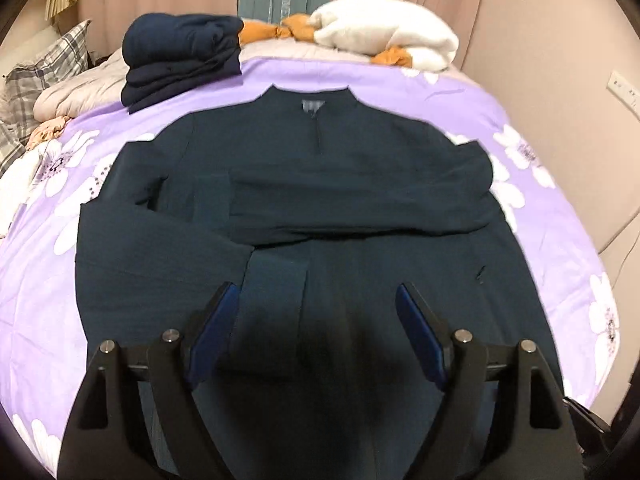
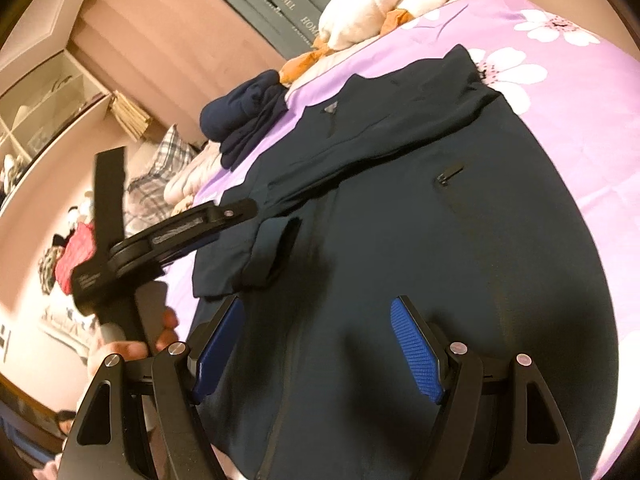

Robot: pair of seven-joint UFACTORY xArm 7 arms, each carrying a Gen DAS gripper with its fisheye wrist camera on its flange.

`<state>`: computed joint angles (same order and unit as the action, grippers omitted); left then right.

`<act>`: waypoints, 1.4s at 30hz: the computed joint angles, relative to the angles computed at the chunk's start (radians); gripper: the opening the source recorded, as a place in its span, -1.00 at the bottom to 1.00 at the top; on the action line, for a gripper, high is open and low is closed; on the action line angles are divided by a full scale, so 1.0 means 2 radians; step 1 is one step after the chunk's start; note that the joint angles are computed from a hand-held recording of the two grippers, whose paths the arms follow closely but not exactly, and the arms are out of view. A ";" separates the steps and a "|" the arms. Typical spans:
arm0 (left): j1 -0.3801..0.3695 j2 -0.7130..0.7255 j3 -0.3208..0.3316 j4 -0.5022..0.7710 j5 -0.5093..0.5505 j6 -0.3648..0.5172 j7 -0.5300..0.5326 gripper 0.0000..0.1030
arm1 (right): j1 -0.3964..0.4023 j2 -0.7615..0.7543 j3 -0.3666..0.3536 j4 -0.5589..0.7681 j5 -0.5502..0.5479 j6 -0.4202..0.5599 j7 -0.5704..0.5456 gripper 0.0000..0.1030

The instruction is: Fold large clothes

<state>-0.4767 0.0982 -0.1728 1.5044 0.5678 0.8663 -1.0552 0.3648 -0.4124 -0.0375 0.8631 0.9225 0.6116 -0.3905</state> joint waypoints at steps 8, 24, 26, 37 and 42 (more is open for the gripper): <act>0.030 -0.091 -0.011 -0.097 0.006 -0.043 -0.063 0.79 | 0.003 0.005 0.004 0.001 0.003 0.007 0.007 0.48; 0.141 -0.324 -0.021 -0.370 -0.134 -0.106 -0.134 0.84 | 0.008 0.052 0.040 0.034 -0.023 0.025 0.037 0.48; 0.153 -0.347 -0.025 -0.389 -0.148 -0.109 -0.130 0.84 | 0.009 0.058 0.044 0.043 -0.030 0.024 0.038 0.49; 0.193 -0.439 -0.040 -0.458 -0.194 -0.129 -0.112 0.94 | -0.001 0.123 0.053 0.102 -0.006 0.013 0.042 0.56; 0.195 -0.444 -0.036 -0.470 -0.215 -0.136 -0.097 0.94 | -0.012 0.146 0.052 0.116 0.057 0.035 0.028 0.56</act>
